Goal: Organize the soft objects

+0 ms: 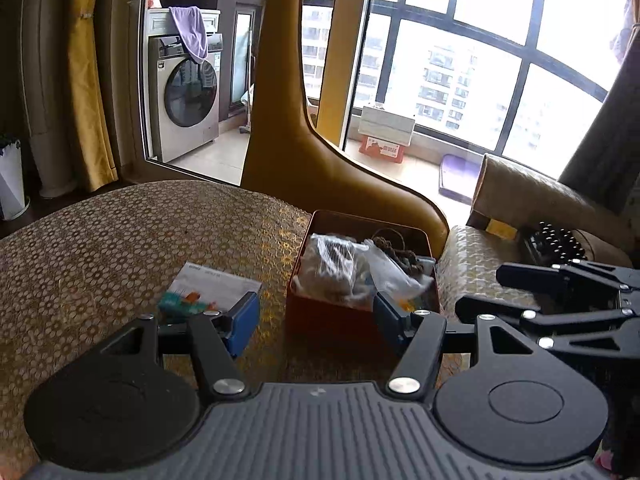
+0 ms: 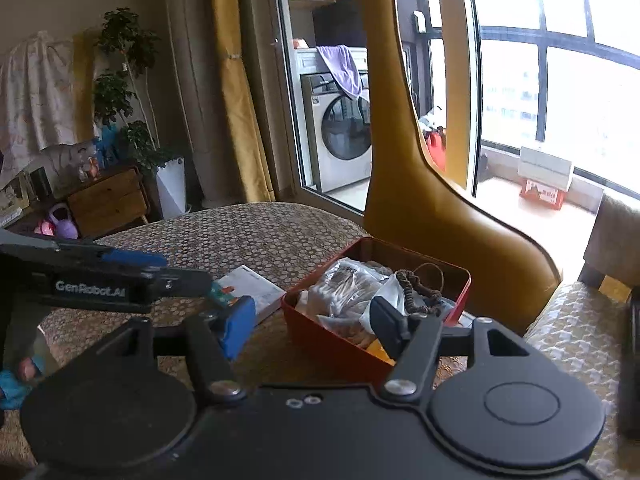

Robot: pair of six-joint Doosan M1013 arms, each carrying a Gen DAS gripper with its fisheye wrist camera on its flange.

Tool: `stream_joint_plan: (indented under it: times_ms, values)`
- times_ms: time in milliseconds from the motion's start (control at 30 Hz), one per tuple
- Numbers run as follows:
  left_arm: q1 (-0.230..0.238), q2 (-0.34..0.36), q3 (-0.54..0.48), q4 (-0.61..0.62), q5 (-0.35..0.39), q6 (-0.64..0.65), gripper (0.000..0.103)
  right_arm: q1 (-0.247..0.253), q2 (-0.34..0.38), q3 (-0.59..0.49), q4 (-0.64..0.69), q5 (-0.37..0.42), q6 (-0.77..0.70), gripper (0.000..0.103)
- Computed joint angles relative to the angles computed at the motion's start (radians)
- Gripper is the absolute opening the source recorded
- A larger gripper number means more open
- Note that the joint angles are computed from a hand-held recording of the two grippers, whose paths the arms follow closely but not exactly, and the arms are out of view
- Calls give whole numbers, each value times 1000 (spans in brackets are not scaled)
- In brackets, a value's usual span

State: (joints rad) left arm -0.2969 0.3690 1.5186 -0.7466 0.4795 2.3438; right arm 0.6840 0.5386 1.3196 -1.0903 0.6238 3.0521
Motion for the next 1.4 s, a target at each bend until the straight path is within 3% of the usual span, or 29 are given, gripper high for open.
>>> stream_joint_plan:
  times_ms: [367, 467, 667, 767, 867, 1033, 1267, 1400]
  values:
    - [32, -80, 124, -138, -39, 177, 62, 53, -12, 41, -172, 37, 155, 69]
    - [35, -100, 157, -201, -60, 252, 74, 66, -12, 51, -211, 49, 193, 72]
    - [38, -134, 215, -332, -96, 395, 76, 89, -20, 79, -284, 66, 251, 74]
    - [42, -150, 244, -435, -105, 502, 86, 100, -24, 91, -311, 76, 279, 80]
    - [44, -162, 263, -494, -115, 568, 86, 105, -30, 103, -326, 77, 306, 83]
    - [50, -172, 272, -485, -106, 536, 88, 112, -40, 118, -351, 72, 353, 90]
    - [58, -191, 292, -562, -99, 591, 99, 124, -48, 125, -401, 73, 398, 102]
    - [49, -203, 298, -535, -118, 572, 100, 129, -53, 130, -434, 66, 429, 103]
